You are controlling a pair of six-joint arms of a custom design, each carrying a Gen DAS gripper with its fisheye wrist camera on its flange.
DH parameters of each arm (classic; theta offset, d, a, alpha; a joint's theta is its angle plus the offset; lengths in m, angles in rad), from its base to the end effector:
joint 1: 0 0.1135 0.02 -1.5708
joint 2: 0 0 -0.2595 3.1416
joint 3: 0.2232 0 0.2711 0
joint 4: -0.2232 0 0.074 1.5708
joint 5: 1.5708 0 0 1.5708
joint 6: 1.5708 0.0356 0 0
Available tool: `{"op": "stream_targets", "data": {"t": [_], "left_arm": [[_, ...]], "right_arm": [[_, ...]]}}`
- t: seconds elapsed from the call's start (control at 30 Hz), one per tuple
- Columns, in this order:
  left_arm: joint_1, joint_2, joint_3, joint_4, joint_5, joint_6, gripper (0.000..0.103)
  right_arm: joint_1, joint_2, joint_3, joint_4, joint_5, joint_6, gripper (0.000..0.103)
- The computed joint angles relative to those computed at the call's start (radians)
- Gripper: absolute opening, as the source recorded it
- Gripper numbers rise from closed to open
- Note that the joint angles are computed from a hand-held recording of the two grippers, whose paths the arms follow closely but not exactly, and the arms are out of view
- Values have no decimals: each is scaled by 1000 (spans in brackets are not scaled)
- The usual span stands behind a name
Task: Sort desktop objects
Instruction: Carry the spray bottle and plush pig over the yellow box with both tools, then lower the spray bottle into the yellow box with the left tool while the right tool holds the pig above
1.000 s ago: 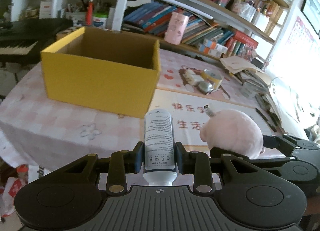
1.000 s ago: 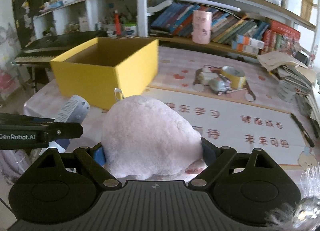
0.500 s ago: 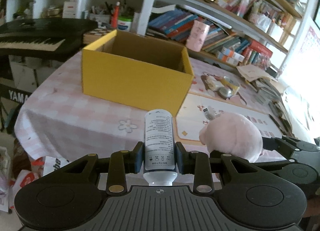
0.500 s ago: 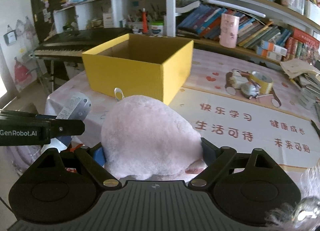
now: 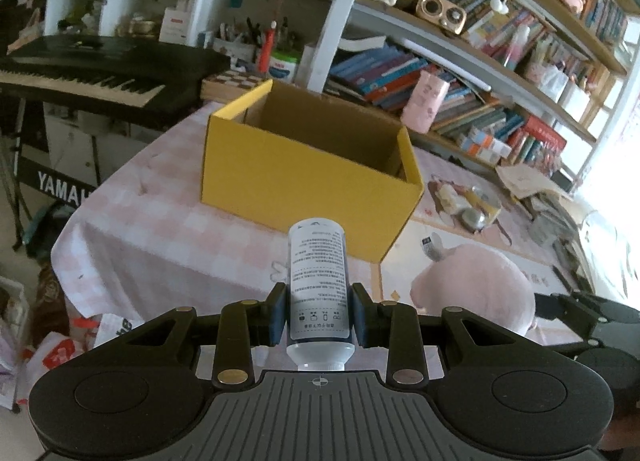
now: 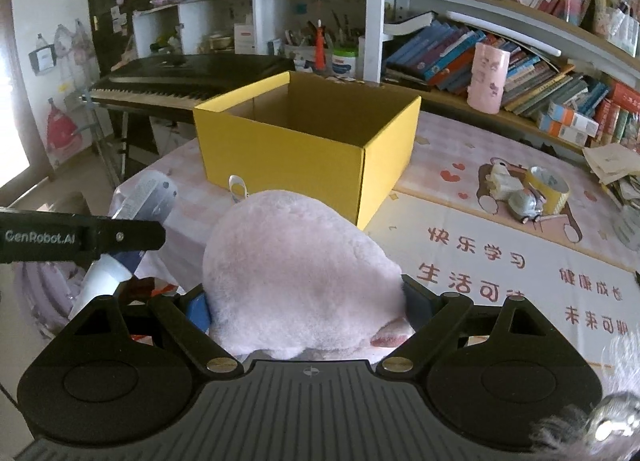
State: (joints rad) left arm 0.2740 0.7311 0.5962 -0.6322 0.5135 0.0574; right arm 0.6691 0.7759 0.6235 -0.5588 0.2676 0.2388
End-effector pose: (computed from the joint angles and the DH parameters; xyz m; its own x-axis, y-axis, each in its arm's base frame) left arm 0.1708 0.0298 0.2378 -0.6610 -0.1339 -0.7383 0.1429 0.9435 -0.2991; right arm 0.1527 0.1088 0.2437 -0.6018 -0.1851 -0.7769 -0.3074 0.9515 0.0115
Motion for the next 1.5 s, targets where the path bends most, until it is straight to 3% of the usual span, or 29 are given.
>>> {"op": "stream_targets", "data": {"t": [0.37,0.83,1.2,1.5], "left_arm": [[-136,134,68,202,-113,-116,31],[-302,541,314,480,-305,-216,31],[-405,816,505,444,-452,-219,31],[-455,960,616,354,-540,-178,31]], "right_arm": [[-161,152,90,155,-155,-134,88],[-444,517,355,375,-406,-360,88],[-542,825,607,413,-535,-440,88],[-545,1061,878,301,-626,-466,88]]}}
